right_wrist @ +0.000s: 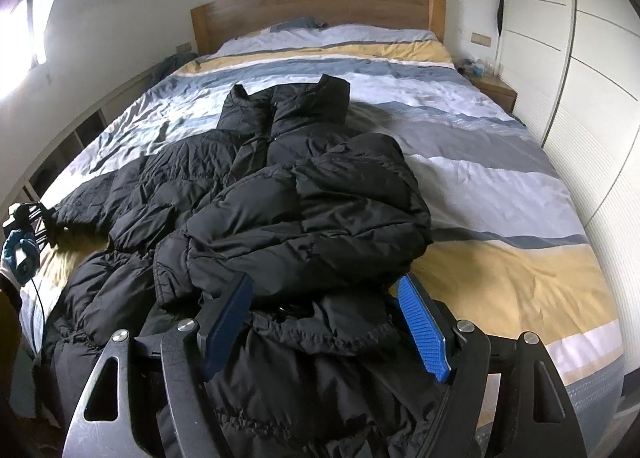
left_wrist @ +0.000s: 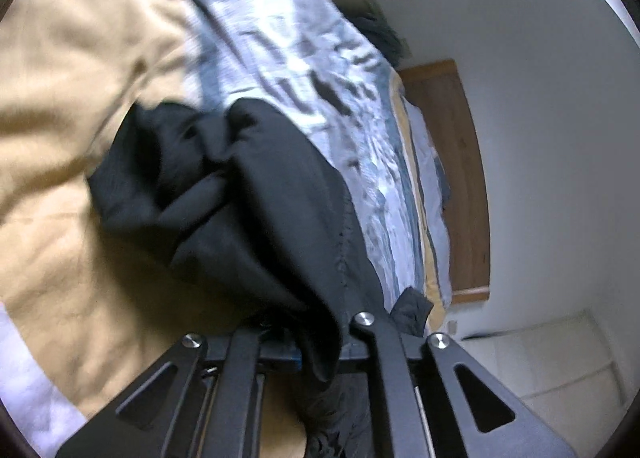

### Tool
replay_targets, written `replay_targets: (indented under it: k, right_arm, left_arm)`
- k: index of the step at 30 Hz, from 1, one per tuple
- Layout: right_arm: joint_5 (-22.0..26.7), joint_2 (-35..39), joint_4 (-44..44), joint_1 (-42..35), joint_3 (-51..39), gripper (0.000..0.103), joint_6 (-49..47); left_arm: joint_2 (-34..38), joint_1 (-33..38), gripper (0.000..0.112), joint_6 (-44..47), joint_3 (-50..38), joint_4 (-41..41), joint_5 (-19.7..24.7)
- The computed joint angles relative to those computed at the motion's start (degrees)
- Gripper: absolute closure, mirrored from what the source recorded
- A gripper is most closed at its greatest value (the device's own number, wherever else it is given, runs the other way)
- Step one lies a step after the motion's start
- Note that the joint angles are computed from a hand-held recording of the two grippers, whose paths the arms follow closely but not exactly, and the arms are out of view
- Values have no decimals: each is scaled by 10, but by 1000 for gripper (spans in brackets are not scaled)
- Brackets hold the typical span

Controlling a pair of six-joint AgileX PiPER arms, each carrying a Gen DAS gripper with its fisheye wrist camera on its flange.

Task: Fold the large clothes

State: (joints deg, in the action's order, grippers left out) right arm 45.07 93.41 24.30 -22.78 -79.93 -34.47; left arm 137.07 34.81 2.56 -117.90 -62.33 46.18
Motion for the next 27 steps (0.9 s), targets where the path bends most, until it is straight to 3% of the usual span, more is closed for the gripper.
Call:
replay_targets:
  k: [7, 11, 17, 27]
  right_arm:
    - [-6, -27, 20, -36, 24, 29, -24]
    - [-3, -38, 50, -64, 36, 29, -53]
    - [2, -46, 88, -100, 50, 29, -78]
    - [21, -66, 132, -141, 65, 29, -117]
  left_arm:
    - [-88, -33, 106, 36, 43, 58, -10]
    - [-116, -68, 106, 25, 16, 117, -1]
    - [-188, -145, 106, 44, 41, 204, 0]
    - [-258, -259, 106, 39, 119, 260, -21]
